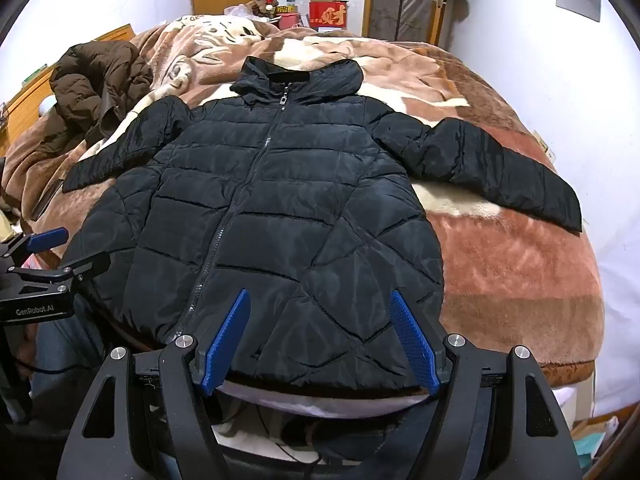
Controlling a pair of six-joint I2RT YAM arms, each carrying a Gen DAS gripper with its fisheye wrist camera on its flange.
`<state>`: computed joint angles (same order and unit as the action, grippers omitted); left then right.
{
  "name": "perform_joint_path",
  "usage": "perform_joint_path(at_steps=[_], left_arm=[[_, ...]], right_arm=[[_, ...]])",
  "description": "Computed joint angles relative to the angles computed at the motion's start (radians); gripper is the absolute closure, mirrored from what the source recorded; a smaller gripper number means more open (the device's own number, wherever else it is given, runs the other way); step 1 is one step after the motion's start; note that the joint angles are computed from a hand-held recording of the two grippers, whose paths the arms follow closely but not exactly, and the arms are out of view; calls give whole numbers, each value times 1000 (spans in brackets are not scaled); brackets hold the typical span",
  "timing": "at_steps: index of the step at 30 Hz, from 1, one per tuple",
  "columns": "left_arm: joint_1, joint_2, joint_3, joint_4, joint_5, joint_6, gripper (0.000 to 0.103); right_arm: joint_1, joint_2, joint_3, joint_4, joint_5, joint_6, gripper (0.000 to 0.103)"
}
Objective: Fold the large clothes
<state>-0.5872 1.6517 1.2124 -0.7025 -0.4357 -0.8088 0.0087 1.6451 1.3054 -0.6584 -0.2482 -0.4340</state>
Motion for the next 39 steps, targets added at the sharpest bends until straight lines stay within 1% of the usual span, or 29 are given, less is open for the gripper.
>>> perform_joint_path(at_steps=[9,18,23,26,35,39], left_arm=[[1,2,4,-6,6,-2,1],[-2,21,2,13,13,-3,1],[2,29,18,4,23,4,1],[2,33,26,0,28,6,1],[1,44,33,2,33,10,1],[0,46,34,2,33,9,1]], right_arm=[[3,7,6,-7,2,2,31],[7,13,6,-6,5,5,31],[3,20,43,-39,4,2,31],[8,24,5,3,6,6,31],[9,30,23,-15,5,7,31],[9,32,5,4,5,7,31]])
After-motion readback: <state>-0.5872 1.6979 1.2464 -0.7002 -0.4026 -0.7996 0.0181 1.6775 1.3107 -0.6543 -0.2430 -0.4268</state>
